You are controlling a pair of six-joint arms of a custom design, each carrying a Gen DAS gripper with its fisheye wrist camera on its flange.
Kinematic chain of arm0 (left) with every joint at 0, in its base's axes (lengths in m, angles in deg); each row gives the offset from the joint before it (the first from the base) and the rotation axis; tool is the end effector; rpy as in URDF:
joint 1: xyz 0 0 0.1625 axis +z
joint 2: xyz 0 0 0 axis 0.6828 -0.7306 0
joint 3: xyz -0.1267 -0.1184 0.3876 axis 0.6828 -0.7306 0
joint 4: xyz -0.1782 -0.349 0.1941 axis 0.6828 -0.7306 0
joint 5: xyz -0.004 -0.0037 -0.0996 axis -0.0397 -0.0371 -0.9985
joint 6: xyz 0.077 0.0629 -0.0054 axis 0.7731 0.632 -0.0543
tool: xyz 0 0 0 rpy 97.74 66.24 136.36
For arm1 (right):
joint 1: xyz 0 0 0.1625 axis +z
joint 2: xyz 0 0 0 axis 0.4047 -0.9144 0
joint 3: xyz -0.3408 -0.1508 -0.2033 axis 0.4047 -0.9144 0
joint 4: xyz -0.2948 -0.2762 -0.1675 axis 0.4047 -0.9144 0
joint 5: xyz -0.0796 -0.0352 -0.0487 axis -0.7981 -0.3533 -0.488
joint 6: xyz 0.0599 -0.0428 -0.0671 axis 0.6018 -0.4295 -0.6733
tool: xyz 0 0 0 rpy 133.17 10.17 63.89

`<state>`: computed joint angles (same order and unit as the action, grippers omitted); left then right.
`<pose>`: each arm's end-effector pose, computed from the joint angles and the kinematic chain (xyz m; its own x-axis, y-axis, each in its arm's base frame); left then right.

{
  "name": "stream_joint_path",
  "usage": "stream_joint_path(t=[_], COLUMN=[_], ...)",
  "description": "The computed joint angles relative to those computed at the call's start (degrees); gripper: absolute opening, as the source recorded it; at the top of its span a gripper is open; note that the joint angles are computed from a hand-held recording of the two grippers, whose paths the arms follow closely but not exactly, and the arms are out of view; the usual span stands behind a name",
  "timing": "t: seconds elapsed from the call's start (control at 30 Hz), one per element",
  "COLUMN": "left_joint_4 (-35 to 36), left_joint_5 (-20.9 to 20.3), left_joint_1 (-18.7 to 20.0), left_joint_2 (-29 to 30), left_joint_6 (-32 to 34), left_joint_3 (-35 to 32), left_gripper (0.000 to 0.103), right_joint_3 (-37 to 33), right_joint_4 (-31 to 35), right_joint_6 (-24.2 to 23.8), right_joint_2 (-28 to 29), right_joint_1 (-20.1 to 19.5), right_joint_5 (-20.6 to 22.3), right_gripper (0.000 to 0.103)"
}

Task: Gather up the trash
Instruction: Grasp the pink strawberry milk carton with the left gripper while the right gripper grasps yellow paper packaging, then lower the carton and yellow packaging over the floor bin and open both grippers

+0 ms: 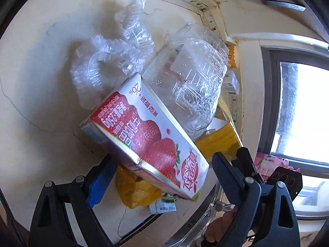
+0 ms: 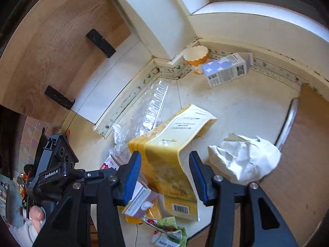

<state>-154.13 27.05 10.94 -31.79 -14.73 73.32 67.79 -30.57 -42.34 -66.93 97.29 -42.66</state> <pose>-0.1299 -0.4924 0.4506 -0.6527 -0.6688 0.3560 -0.7319 0.4352 -0.5243 0.5298 -0.6292 0.1539 -0.7802 -0.6231 0.0555 -0.6241 0.7813 -0.0017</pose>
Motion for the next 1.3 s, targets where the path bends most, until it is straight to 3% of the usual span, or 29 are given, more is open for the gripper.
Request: stream_joint_path(t=[0.03,0.17,0.3,0.57,0.73,0.9,1.1,1.3], left_joint_4=[-0.51,-1.99,-3.1,3.87,8.99,16.41,31.26,50.14], left_joint_5=[-0.05,-1.49,-0.51,5.26,8.01,8.09,8.86,10.6], left_joint_1=[0.12,0.46,0.0,-4.39,-8.1,-12.75,-21.1,-32.18], left_joint_2=[-0.01,1.39,1.12,0.63,-0.47,-3.11,-7.77,-12.61], left_joint_6=[0.41,2.65,3.48,7.9,7.88,7.07,3.97,-2.77], left_joint_3=[0.03,-0.2,0.51,-2.49,-4.04,-4.36,-5.01,-6.59], left_gripper=[0.086,0.058,0.04,0.036,0.036,0.036,0.036,0.036], right_joint_3=[0.0,1.98,3.61,7.37,9.39,12.67,20.04,30.34], right_joint_4=[0.17,-2.37,-4.69,-12.67,-15.01,-16.62,-18.64,-20.49], right_joint_6=[-0.6,-2.4,-3.64,-6.18,-4.81,-3.1,-3.2,0.5], right_joint_2=[0.04,-0.94,-2.19,-5.94,-8.73,-12.58,-19.69,-28.45], right_joint_1=[0.0,-0.09,0.16,2.22,3.18,4.57,7.98,14.17], right_joint_5=[0.44,2.14,2.07,-1.81,-1.18,-0.31,-0.86,-6.07], right_gripper=[0.024,0.01,0.008,0.002,0.002,0.002,0.002,0.002])
